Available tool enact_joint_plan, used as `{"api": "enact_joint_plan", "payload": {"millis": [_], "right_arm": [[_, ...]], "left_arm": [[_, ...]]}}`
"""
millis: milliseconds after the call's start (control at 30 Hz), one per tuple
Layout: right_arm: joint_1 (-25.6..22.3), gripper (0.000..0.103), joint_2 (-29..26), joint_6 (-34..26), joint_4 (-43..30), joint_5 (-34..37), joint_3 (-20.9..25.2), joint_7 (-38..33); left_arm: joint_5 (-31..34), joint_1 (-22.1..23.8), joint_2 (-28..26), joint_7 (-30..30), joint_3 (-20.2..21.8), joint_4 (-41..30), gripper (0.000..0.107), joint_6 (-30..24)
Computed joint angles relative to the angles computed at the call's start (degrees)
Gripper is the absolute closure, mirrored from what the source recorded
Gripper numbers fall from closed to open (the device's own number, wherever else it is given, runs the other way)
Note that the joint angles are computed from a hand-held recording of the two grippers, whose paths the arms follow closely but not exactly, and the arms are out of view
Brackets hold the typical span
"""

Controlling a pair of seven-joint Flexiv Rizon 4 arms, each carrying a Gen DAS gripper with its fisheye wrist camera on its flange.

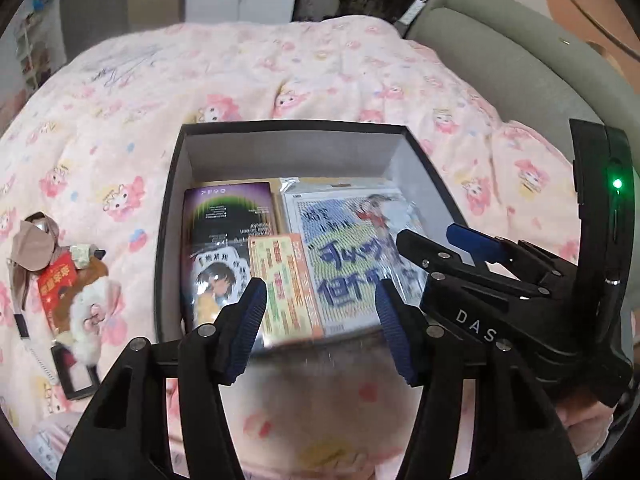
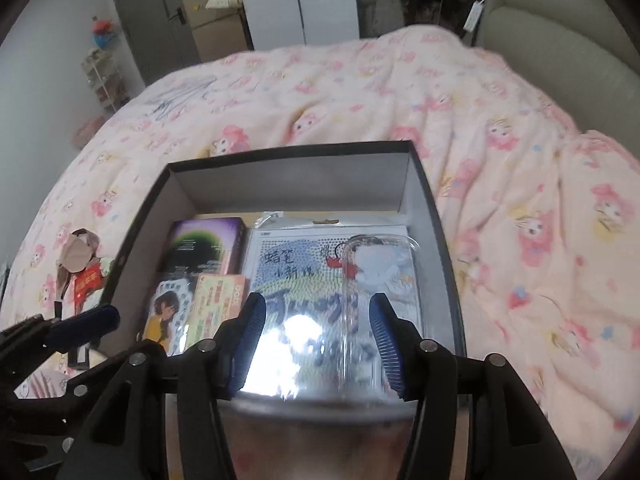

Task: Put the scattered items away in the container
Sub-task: 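Withdraw the left gripper up out of the black box, then grasp the small black square frame on the bed with the right gripper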

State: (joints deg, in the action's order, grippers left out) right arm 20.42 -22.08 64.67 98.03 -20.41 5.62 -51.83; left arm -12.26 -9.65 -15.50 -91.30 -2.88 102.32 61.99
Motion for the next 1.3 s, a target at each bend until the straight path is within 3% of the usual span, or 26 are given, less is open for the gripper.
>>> {"api": "enact_joint_plan", "payload": {"millis": [233, 500, 767, 900, 1000, 1100, 1200, 1300], "right_arm": [[1.9, 0.053, 7.1, 3.5, 8.9, -3.3, 0.3, 7.9], [4.5, 0.053, 8.0, 1.8, 9.8, -6.9, 2.9, 8.9], [8.7, 0.054, 0.7, 0.3, 1.4, -2.6, 6.8, 1.4], [7.8, 0.054, -7.0, -1.9, -8.3, 7.9, 13.0, -10.4], [10.0, 0.054, -11.1, -6.6, -13.6, 11.0, 12.5, -12.7], [9.2, 0.054, -14.9, -11.1, -18.9, 16.7, 14.7, -17.6], [10.2, 0.054, -17.8, -15.1, -23.6, 19.7, 14.3, -20.4], [11.8, 0.055, -20.7, -18.7, -28.2, 20.6, 13.3, -22.4]], "left_arm": [[-4.9, 0.3, 7.2, 6.7, -0.9, 7.2, 0.049, -0.5], [-10.2, 0.7, 14.4, 8.8, 1.5, 17.3, 0.049, 1.9], [-11.2, 4.8, 19.5, 8.0, 6.0, 25.2, 0.049, 4.3], [-13.8, 8.0, 19.8, 6.9, 8.2, 27.9, 0.049, 5.0], [-15.0, 10.8, 18.8, 5.1, 9.5, 29.5, 0.051, 6.3], [-26.9, 11.6, 16.8, 12.9, 9.7, 31.6, 0.063, 6.7], [-40.5, 12.2, 14.4, 22.0, 8.4, 32.2, 0.066, 6.0], [-41.9, 14.3, 10.7, 24.4, 7.8, 29.5, 0.068, 3.3]]}}
